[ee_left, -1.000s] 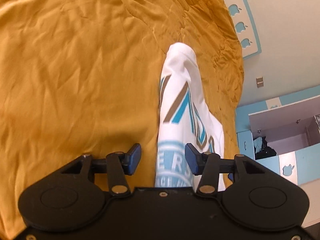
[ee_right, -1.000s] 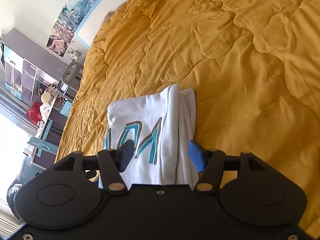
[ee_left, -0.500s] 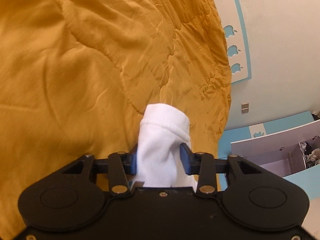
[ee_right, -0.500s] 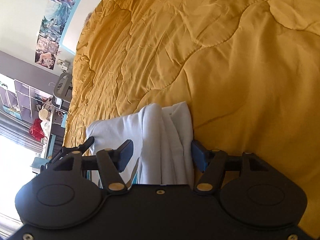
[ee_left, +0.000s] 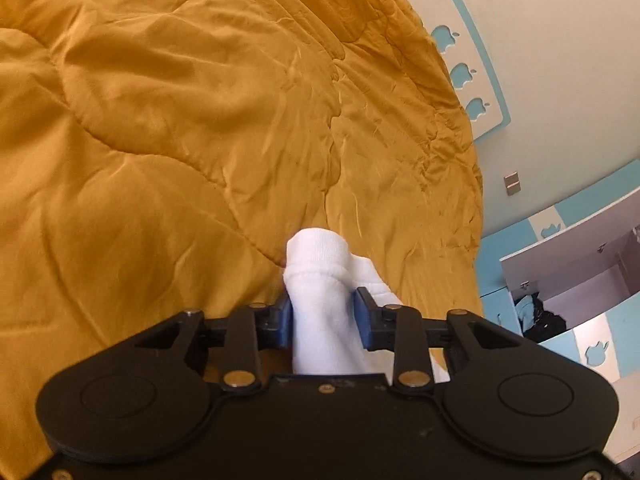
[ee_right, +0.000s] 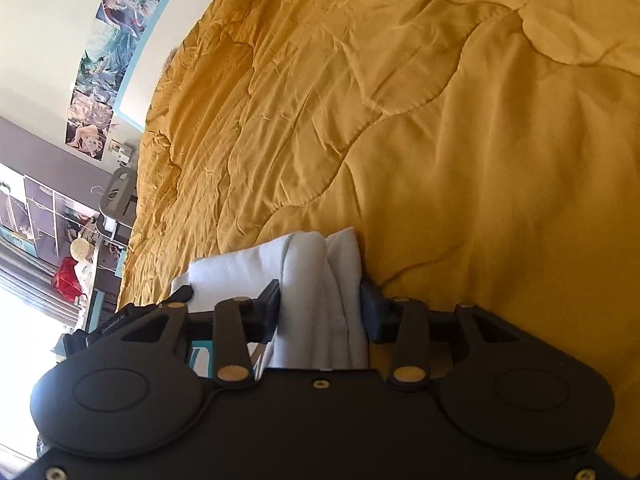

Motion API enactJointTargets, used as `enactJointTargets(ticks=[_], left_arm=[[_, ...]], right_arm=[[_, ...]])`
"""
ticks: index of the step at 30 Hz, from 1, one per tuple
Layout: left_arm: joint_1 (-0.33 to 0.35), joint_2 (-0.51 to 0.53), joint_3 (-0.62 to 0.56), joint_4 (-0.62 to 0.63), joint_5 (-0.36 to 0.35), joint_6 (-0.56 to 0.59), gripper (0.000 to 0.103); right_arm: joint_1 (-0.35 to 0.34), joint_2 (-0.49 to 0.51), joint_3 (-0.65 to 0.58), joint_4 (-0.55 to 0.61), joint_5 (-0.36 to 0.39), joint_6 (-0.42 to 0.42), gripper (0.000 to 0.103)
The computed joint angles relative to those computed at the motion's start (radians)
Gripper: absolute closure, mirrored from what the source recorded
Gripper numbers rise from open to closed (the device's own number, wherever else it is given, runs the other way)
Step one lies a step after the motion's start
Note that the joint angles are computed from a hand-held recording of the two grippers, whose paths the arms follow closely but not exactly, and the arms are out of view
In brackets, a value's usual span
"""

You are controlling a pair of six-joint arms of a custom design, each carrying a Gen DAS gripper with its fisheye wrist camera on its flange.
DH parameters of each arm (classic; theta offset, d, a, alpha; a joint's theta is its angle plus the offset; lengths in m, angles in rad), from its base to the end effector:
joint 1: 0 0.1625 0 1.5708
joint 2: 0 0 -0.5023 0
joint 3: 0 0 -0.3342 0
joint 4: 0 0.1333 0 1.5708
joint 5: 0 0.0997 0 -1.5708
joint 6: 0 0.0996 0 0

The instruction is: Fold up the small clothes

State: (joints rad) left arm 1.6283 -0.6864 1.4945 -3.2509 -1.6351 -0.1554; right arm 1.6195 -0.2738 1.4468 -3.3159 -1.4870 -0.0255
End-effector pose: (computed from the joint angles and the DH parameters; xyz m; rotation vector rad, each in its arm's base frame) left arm 0.1703 -0.7511 0.2516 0.2521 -2.7482 1.2797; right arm 0.1780 -0.7428 -0.0393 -0.1448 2.9274 -0.8605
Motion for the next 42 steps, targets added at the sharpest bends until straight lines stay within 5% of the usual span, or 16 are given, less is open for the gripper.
enactJointTargets(ticks=[7, 12, 16, 18, 20, 27, 42], left_arm=[[0.001, -0.194, 0.326, -0.103, -0.01, 0.034, 0.06], [-0.061, -0.315, 0.628, -0.209, 0.176, 0.027, 0.059], [-0.037, -0.308, 0.803, -0.398, 0.018, -0.08, 0.059], [-0.053, -0.278, 0.853, -0.482, 0.048, -0.087, 0.059], [-0.071, -0.248, 0.881, -0.547, 0.112, -0.07, 0.059], [-0.037, -0.197, 0.871, -0.623, 0.016, -0.126, 0.057], [-0.047, -0.171, 0.786, -0.497, -0.034, -0.059, 0.054]], right_arm=[[0.011, -0.095, 0.145, -0.03, 0.017, -0.02, 0.041], [0.021, -0.158, 0.255, -0.034, -0.002, -0.075, 0.039], [0.015, -0.175, 0.295, -0.051, 0.014, -0.112, 0.036], [-0.005, -0.171, 0.284, -0.033, 0.061, -0.122, 0.034], [-0.014, -0.159, 0.255, -0.011, 0.057, -0.101, 0.034], [-0.042, -0.137, 0.189, 0.099, 0.13, -0.071, 0.029], [0.009, -0.021, -0.048, 0.251, 0.062, -0.057, 0.023]])
